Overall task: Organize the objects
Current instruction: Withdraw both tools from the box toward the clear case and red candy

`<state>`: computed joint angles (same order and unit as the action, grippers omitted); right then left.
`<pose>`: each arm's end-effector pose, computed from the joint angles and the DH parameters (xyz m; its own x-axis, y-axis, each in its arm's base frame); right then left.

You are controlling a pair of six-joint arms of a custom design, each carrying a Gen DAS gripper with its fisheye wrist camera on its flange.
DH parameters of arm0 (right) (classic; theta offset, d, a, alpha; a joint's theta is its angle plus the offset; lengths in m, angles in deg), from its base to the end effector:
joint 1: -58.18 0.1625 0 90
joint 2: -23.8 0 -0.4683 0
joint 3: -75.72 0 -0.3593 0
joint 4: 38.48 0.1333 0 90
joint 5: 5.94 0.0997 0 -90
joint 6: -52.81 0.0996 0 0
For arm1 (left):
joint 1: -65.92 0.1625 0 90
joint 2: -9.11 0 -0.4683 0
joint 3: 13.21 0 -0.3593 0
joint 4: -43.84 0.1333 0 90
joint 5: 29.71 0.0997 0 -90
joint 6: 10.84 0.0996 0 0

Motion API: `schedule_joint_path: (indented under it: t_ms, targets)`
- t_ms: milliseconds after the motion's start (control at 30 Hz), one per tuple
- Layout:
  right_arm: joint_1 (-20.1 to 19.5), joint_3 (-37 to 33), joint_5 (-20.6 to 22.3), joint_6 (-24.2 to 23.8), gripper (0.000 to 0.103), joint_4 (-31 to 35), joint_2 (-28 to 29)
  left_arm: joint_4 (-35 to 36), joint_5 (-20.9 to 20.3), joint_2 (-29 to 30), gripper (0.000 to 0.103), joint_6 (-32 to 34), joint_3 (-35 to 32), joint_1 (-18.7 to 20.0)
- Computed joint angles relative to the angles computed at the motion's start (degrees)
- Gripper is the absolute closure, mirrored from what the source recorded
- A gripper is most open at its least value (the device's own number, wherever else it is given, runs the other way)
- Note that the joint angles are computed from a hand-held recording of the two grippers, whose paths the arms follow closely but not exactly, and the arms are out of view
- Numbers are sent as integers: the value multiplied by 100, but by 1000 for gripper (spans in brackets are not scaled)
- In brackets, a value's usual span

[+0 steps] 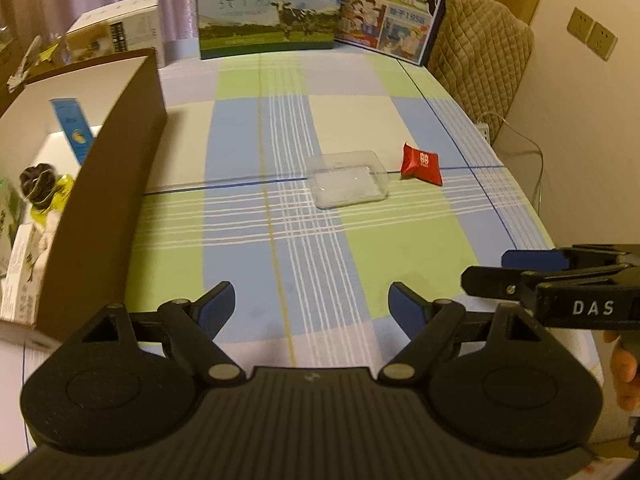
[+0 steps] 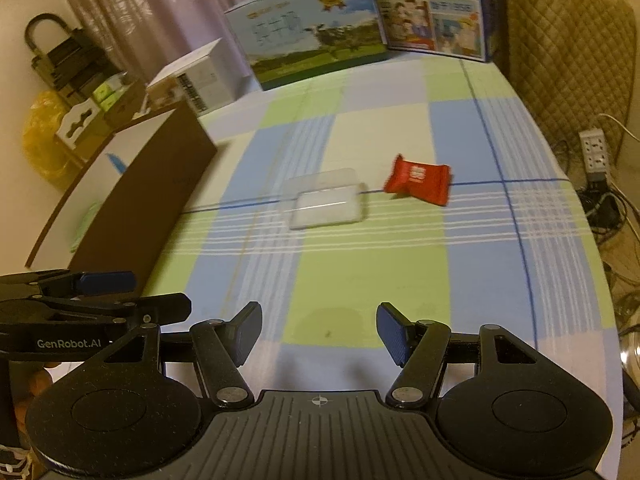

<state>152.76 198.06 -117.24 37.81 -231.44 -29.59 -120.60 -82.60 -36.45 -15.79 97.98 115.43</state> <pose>0.1402 -0.5334 0.1819 -0.8956 -0.0901 0.4356 -0.3085 0.8313 -0.4623 -0.2340 -0.5719 0.1064 -0.7194 0.3810 -0.5808 0.5818 0.7874 -0.2040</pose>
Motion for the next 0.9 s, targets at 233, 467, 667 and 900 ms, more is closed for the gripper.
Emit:
schedule_joint_path:
  t_ms: [233, 467, 667, 900]
  targets:
    - [-113, -140, -205, 14, 42, -178, 95, -27, -88, 347, 22, 541, -364, 115]
    - [-259, -351, -378, 94, 42, -149, 167, -234, -158, 824, 21, 1343, -895, 249]
    - [-396, -502, -531, 235, 42, -89, 183, -380, -230, 1286, 17, 2096, -1435, 393]
    - [-567, -643, -692, 480, 42, 14, 173, -440, -248, 1827, 15, 3163, -2083, 553]
